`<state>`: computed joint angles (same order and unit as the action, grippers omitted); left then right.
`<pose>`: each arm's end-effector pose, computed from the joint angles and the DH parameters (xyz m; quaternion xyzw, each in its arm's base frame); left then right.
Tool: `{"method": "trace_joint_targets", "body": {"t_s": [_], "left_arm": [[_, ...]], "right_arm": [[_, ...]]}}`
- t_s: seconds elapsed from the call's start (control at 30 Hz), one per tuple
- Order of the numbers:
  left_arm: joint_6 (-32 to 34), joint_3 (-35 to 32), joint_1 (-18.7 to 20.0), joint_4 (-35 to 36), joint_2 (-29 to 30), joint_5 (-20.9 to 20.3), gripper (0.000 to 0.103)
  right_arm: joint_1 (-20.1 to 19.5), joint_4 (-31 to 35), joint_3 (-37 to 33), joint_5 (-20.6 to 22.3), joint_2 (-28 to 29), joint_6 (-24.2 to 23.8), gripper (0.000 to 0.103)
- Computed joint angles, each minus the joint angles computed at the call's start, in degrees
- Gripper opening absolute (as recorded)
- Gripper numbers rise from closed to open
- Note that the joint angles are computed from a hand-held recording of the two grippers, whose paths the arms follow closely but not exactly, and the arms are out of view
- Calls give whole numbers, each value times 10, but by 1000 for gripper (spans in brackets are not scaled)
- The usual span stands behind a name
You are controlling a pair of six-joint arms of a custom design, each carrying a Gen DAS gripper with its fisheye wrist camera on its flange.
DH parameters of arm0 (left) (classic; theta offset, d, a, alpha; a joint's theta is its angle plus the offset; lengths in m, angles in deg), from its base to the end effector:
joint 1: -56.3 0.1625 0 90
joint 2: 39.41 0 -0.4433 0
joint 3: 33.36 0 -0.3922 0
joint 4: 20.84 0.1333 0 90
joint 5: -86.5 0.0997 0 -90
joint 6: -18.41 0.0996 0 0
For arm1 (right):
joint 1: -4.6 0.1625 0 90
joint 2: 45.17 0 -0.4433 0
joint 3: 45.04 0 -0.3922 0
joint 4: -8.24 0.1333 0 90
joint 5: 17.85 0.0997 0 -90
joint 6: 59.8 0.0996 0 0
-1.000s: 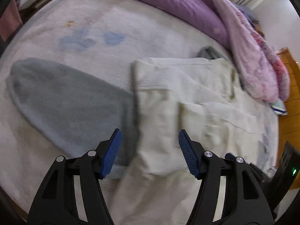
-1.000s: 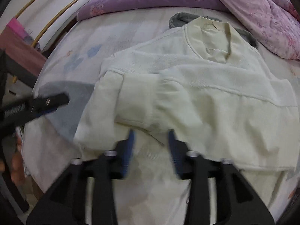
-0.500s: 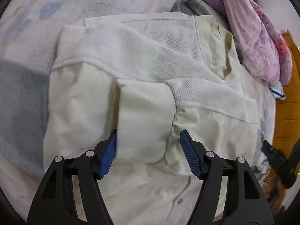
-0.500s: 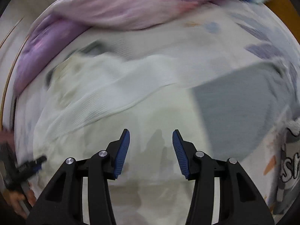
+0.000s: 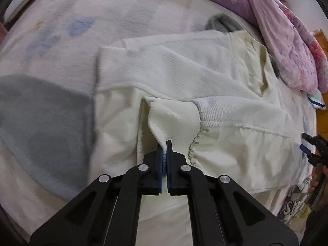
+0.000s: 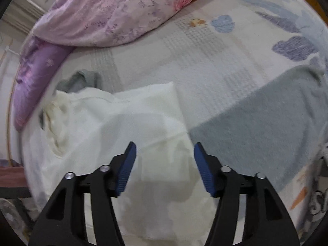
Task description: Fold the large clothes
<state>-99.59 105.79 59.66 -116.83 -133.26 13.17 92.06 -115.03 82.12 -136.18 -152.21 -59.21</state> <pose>-0.2529 -0.1770 0.1890 -0.2049 0.9103 -0.2044 0.2960 0.0702 -0.3589 0.3887 -0.0543 -0.9621 0.1069 0.2450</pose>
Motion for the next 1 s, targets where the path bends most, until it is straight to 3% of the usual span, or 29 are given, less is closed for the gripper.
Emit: {"method": "trace_joint_targets", "body": {"t_s": [0.13,0.17,0.27,0.3,0.37,0.47,0.6,0.67,0.77,0.83,0.87,0.9,0.97,1.0], "left_arm": [[11,22,6,-21,-52,13,5],[13,22,0,-13,-70,25,13],[-13,10,-19,30,-114,61,69],[-27,-2,-23,69,-124,81,72],[-20,-18,16,113,-137,90,72],[24,6,90,74,-182,115,72],[107,10,224,19,-146,105,69],[161,5,263,-2,-117,97,69],[202,-15,284,8,-79,90,67],[196,-27,279,20,-70,103,57],[215,-28,286,13,-59,98,48],[229,-30,286,13,-49,100,37],[254,-34,273,6,-33,116,12],[244,-46,265,26,-15,124,11]], "right_arm": [[-1,-16,-13,-9,38,-3,67],[-4,-22,-21,-17,57,-5,68],[-21,-22,-42,-11,92,-1,69],[-30,-15,-53,-2,105,10,69],[-40,-16,-64,6,123,17,69],[-55,-19,-75,17,144,31,70],[-78,-4,-89,38,166,50,70],[-81,-4,-91,38,172,44,72],[-79,-3,-98,31,183,39,74],[-76,0,-101,31,188,37,74],[-74,0,-102,28,190,30,72],[-70,-2,-103,23,192,22,68],[-64,-2,-104,21,195,8,46],[-64,-7,-102,33,192,-2,37]]}}
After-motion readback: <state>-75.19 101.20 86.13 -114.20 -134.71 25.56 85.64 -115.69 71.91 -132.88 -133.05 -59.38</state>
